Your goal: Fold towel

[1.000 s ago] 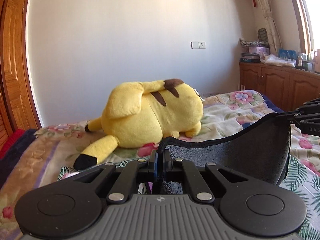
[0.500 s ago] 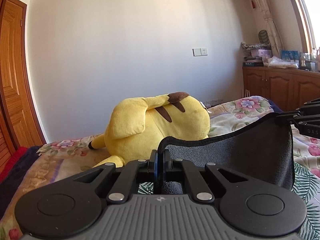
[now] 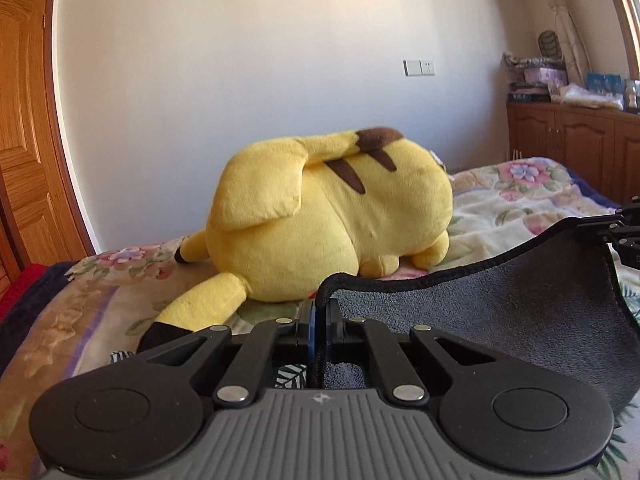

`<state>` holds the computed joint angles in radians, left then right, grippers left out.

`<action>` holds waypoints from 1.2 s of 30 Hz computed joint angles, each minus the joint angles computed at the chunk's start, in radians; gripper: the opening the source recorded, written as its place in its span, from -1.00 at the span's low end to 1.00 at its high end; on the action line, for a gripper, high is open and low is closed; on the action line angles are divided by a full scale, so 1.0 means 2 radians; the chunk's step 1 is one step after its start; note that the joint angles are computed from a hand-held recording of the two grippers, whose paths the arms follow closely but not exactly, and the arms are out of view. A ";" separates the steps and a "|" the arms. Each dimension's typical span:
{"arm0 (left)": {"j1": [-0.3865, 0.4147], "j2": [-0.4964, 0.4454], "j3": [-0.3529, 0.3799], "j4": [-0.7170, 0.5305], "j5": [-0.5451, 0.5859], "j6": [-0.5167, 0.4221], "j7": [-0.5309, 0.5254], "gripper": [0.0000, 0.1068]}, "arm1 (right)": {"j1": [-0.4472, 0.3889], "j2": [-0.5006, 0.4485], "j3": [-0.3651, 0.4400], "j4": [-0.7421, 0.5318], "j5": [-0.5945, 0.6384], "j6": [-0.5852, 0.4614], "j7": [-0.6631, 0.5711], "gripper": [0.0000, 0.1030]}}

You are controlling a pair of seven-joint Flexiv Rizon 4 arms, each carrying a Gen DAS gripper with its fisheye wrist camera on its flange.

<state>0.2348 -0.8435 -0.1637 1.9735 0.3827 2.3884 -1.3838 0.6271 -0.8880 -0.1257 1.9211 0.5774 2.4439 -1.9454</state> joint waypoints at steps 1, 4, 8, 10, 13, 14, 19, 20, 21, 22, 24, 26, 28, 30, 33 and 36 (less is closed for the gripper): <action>-0.002 -0.006 0.000 -0.005 -0.003 -0.005 0.000 -1.00 | 0.000 -0.007 -0.002 -0.006 0.001 -0.004 -0.001 -0.93; -0.008 -0.024 0.001 -0.021 -0.015 -0.014 0.004 -1.00 | 0.001 -0.025 -0.007 -0.021 0.003 -0.015 -0.001 -0.93; -0.019 -0.042 0.004 -0.037 -0.036 -0.032 0.015 -1.00 | 0.005 -0.042 -0.016 -0.034 0.003 -0.040 0.002 -0.93; -0.028 -0.046 0.011 -0.040 -0.049 -0.039 0.027 -1.00 | 0.009 -0.050 -0.024 -0.039 0.004 -0.051 0.004 -0.92; -0.033 -0.048 0.011 -0.042 -0.062 -0.047 0.038 -1.00 | 0.026 -0.062 -0.047 -0.049 0.018 -0.071 0.000 -0.92; -0.035 -0.047 0.011 -0.042 -0.066 -0.050 0.041 -1.00 | 0.027 -0.061 -0.050 -0.049 0.018 -0.076 0.003 -0.92; -0.037 -0.041 0.010 -0.033 -0.083 -0.063 0.051 -0.98 | 0.031 -0.054 -0.054 -0.040 0.014 -0.080 0.024 -0.42; -0.037 -0.038 0.009 -0.028 -0.082 -0.060 0.051 -0.92 | 0.031 -0.053 -0.054 -0.037 0.013 -0.078 0.027 -0.19; -0.033 -0.036 0.006 -0.023 -0.079 -0.057 0.050 -0.78 | 0.030 -0.050 -0.052 -0.032 0.011 -0.073 0.031 -0.12; -0.028 -0.032 0.001 -0.018 -0.074 -0.057 0.047 -0.68 | 0.028 -0.045 -0.050 -0.027 0.008 -0.069 0.034 -0.10; -0.020 -0.023 -0.004 -0.004 -0.065 -0.056 0.043 -0.65 | 0.025 -0.032 -0.043 -0.012 0.002 -0.066 0.041 -0.10; -0.012 -0.010 -0.009 0.012 -0.055 -0.056 0.037 -0.64 | 0.016 -0.014 -0.027 0.008 -0.006 -0.058 0.054 -0.11; 0.000 0.003 -0.018 0.029 -0.039 -0.056 0.029 -0.61 | 0.012 0.004 -0.014 0.032 -0.013 -0.048 0.065 -0.11; 0.002 0.020 -0.019 0.046 -0.034 -0.057 0.024 -0.61 | 0.016 0.021 -0.009 0.054 -0.010 -0.039 0.068 -0.11; 0.009 0.049 -0.022 0.074 -0.023 -0.057 0.013 -0.61 | 0.023 0.047 0.001 0.084 -0.001 -0.030 0.073 -0.12; 0.020 0.076 -0.024 0.105 -0.006 -0.049 -0.001 -0.54 | 0.037 0.070 0.002 0.109 0.015 -0.025 0.068 -0.12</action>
<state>0.2755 -0.6906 -0.2127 2.1834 0.3709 2.2899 -1.3859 0.7020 -0.7478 -0.1211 2.1390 0.6073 2.3933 -1.8092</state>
